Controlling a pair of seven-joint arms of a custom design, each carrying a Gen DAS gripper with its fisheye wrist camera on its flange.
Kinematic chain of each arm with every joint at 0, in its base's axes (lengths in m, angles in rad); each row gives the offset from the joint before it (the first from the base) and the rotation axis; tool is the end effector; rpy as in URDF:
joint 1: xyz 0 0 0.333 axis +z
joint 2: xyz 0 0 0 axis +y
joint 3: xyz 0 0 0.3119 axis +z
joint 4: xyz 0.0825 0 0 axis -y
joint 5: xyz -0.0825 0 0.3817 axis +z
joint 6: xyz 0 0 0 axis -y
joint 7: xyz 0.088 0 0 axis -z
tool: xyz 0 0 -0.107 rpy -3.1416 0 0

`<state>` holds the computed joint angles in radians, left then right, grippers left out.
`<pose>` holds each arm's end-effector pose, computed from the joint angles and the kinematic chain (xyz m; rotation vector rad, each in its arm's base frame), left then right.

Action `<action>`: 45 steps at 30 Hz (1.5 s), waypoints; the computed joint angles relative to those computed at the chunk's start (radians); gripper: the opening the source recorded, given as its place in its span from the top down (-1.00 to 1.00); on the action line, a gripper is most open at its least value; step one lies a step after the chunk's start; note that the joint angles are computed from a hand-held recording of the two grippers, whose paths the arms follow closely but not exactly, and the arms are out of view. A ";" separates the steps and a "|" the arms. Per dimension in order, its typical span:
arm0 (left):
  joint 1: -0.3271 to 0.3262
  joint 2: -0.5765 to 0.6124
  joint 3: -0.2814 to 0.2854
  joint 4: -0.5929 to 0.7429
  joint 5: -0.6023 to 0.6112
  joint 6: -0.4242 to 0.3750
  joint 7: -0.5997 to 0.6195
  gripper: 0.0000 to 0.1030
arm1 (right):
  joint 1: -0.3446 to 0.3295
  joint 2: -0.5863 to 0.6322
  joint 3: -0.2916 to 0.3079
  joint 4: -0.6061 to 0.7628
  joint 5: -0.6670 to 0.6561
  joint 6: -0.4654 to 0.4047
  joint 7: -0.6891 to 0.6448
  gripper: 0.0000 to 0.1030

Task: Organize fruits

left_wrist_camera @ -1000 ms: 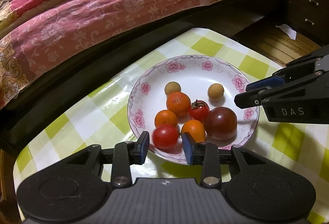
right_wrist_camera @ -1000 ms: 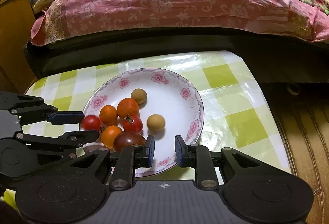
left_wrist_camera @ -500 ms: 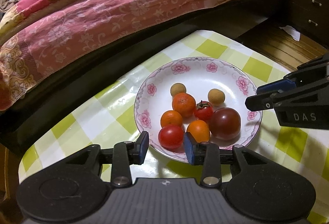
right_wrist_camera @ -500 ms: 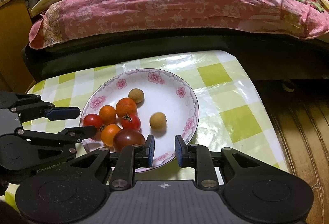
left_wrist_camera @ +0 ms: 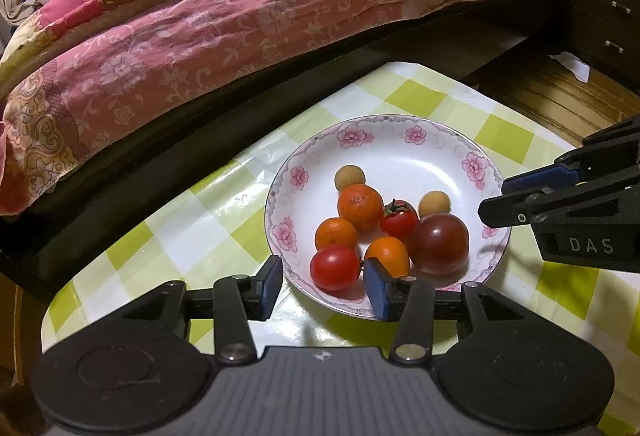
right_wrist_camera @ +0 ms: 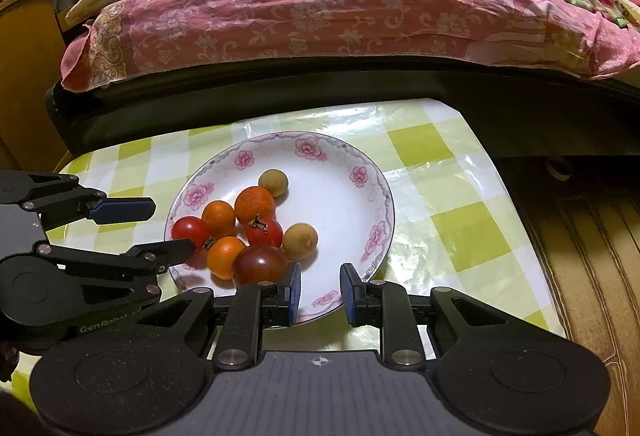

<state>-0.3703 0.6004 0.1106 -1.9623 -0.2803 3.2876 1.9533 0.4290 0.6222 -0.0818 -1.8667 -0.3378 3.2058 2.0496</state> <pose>0.6398 -0.1482 0.2492 -1.4036 2.0998 -0.6479 0.6247 0.2667 0.2588 -1.9663 1.5328 -0.5014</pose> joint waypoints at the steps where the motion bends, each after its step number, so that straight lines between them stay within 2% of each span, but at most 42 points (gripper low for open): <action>1: -0.002 0.001 0.002 0.002 0.000 -0.002 -0.001 -0.02 | -0.002 0.000 0.003 -0.001 0.001 -0.001 -0.001 0.63; 6: -0.023 0.008 0.023 0.008 0.000 -0.005 -0.009 -0.03 | -0.004 0.003 0.004 0.004 0.003 -0.008 -0.001 0.62; 19: -0.084 0.018 0.082 0.010 -0.015 -0.002 -0.015 -0.23 | -0.001 0.009 -0.002 0.009 0.003 -0.008 0.006 0.60; 24: -0.151 0.031 0.151 0.014 -0.030 0.004 -0.029 -0.35 | 0.008 0.011 -0.012 0.008 0.003 -0.006 0.011 0.55; 30: -0.225 0.052 0.228 0.022 -0.061 0.006 -0.046 -0.59 | 0.033 0.011 -0.041 0.006 0.005 0.001 0.029 0.53; 36: -0.191 0.043 0.192 0.024 -0.062 0.000 -0.055 -0.66 | 0.043 0.009 -0.054 0.003 0.003 0.000 0.040 0.48; 40: -0.245 0.052 0.248 0.021 -0.070 0.003 -0.077 -0.74 | 0.048 0.005 -0.060 0.000 0.000 0.003 0.045 0.48; 45: -0.229 0.035 0.231 0.005 -0.078 0.003 -0.085 -0.80 | 0.080 -0.005 -0.098 -0.017 0.001 0.023 0.060 0.48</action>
<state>-0.5997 0.6357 0.3414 -1.9568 -0.3578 3.2907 1.8683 0.5092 0.6170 -0.1794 -1.8837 -0.3367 3.2287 2.1099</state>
